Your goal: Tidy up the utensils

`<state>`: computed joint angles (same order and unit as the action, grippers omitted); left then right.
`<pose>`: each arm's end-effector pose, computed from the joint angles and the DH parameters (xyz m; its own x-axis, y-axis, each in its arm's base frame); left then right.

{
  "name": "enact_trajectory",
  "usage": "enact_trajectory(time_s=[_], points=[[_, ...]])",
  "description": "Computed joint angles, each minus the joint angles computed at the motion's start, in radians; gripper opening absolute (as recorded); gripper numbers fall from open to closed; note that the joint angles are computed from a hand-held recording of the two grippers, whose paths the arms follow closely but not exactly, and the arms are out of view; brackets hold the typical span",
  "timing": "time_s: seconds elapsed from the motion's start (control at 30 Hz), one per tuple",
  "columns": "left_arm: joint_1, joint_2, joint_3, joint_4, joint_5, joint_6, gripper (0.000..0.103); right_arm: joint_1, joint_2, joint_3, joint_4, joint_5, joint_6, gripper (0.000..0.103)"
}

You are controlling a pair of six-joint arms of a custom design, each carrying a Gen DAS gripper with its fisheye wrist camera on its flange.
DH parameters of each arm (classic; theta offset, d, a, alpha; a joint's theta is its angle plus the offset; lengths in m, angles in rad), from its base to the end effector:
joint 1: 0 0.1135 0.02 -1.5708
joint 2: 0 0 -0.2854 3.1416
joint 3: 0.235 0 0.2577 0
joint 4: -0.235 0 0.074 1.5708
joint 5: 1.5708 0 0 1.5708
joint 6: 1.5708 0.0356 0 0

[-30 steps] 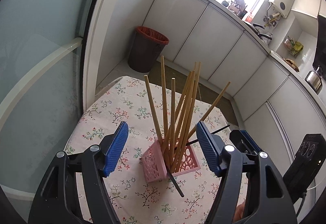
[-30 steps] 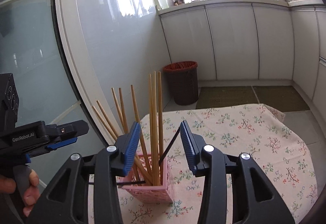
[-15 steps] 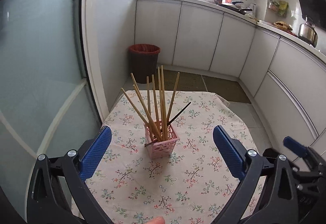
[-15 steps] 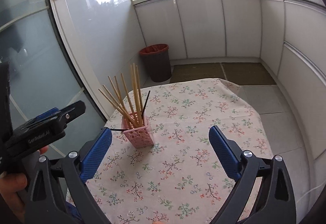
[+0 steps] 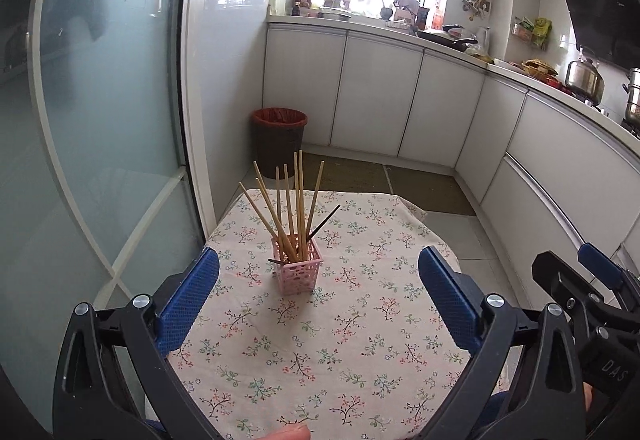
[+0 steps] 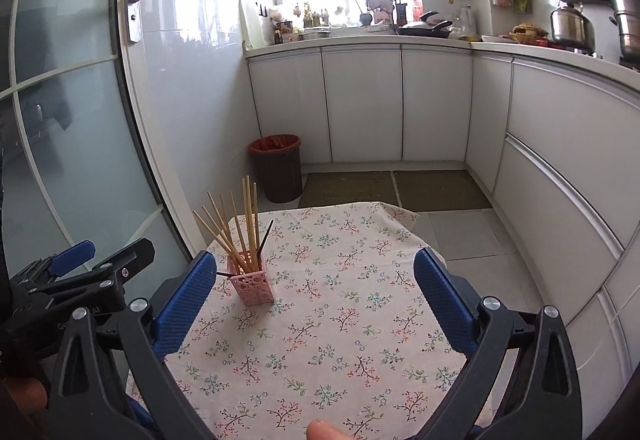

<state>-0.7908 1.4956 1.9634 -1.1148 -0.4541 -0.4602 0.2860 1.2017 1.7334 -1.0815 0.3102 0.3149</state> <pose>0.2079 -0.1879 0.5008 -0.5542 -0.0072 -0.8323 0.1636 0.9795 -0.1175 0.1898 0.0445 0.5021 -0.4825 0.1655 -0.8601 0.1372 0.9841 0.1124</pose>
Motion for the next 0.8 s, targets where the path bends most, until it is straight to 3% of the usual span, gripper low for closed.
enact_trajectory(time_s=[0.13,0.8], points=[[0.018,0.000,-0.025,0.008,0.014,0.012,0.096,0.025,0.003,-0.001,-0.021,0.045,0.015,0.096],[0.030,0.003,-0.072,0.039,0.035,0.025,0.096,0.032,0.025,-0.018,-0.010,0.052,0.008,0.096]])
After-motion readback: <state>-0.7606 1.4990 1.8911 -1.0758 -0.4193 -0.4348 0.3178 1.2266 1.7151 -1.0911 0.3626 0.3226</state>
